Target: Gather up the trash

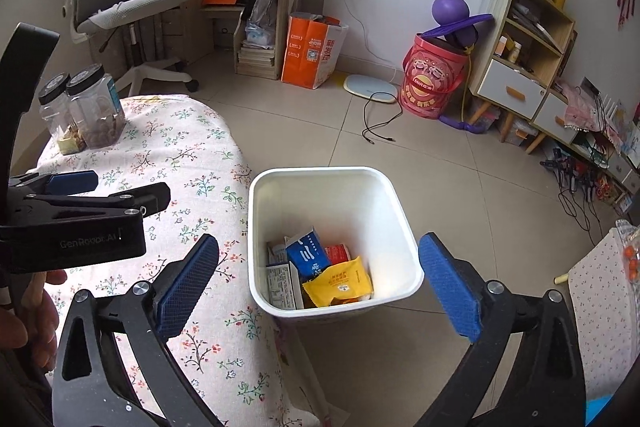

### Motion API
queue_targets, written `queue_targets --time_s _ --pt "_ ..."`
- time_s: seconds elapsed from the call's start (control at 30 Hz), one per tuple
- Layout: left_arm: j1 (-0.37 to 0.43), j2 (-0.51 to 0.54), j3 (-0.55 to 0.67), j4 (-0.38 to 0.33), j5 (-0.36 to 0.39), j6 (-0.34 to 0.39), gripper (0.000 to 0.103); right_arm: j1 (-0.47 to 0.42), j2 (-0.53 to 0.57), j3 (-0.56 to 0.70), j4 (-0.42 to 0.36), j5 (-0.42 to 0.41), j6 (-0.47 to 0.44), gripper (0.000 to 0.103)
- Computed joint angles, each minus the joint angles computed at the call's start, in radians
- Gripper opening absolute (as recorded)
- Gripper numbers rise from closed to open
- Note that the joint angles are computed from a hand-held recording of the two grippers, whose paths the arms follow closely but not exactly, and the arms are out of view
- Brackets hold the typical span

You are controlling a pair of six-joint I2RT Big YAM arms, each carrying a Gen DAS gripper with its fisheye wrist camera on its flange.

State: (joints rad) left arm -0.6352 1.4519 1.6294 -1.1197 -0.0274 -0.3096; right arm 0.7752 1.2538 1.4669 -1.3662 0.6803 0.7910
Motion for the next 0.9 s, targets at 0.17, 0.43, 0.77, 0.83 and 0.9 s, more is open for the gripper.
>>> queue_targets --time_s 0.17,0.43,0.77,0.83,0.9 --pt "-0.035 -0.097 -0.063 -0.008 -0.059 -0.014 0.096 0.087 -0.02 0.004 -0.087 0.054 0.151 0.096" --pt "-0.106 -0.229 -0.165 0.007 -0.162 -0.021 0.096 0.181 -0.049 -0.015 -0.184 0.122 0.341 0.096" --pt "-0.126 -0.306 -0.26 0.019 -0.126 -0.06 0.096 0.283 -0.042 -0.06 -0.272 0.171 0.511 0.096" --pt "-0.128 -0.319 -0.27 0.03 -0.131 -0.064 0.096 0.29 -0.037 -0.053 -0.286 0.187 0.517 0.096" --pt "-0.136 -0.326 -0.274 0.039 -0.144 -0.06 0.096 0.294 -0.036 -0.051 -0.293 0.197 0.522 0.096"
